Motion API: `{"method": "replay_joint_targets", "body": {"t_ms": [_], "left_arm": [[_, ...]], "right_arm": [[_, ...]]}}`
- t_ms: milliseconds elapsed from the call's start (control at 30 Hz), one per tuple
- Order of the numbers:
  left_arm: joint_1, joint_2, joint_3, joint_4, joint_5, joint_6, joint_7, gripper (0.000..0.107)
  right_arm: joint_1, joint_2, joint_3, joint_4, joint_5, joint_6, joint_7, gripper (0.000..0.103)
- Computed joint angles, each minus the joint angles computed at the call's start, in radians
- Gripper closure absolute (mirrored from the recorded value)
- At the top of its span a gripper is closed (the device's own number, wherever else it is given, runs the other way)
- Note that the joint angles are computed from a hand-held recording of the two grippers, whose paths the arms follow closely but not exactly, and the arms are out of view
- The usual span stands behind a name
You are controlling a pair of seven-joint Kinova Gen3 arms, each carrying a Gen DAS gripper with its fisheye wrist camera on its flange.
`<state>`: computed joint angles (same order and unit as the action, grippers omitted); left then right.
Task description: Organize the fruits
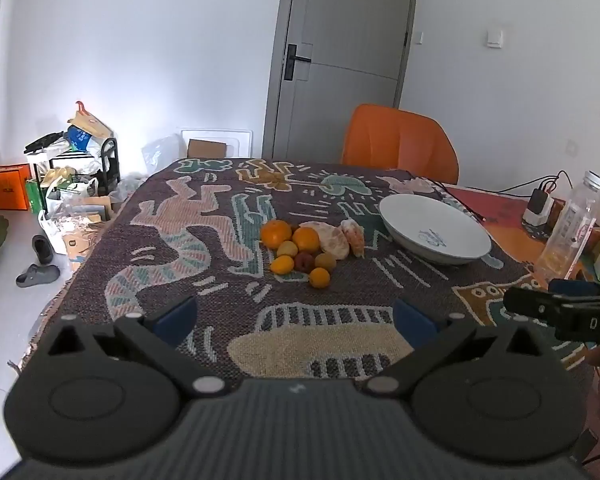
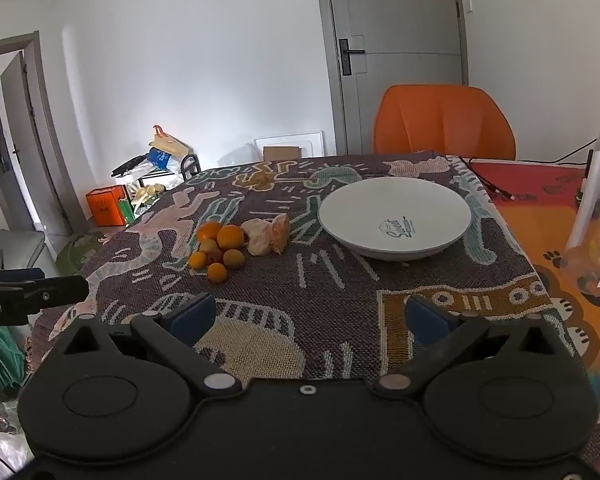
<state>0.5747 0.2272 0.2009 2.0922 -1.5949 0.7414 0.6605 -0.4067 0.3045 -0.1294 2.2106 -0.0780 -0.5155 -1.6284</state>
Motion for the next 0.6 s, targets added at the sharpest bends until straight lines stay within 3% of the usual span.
{"method": "replay_joint_targets", "body": {"t_ms": [600], "left_arm": [[-0.004, -0.003, 0.001, 0.002, -0.002, 0.004, 0.002, 0.004]], "right_arm": [[0.0, 0.002, -0.002, -0.001, 0.012, -0.004, 0.002, 0.0]]}}
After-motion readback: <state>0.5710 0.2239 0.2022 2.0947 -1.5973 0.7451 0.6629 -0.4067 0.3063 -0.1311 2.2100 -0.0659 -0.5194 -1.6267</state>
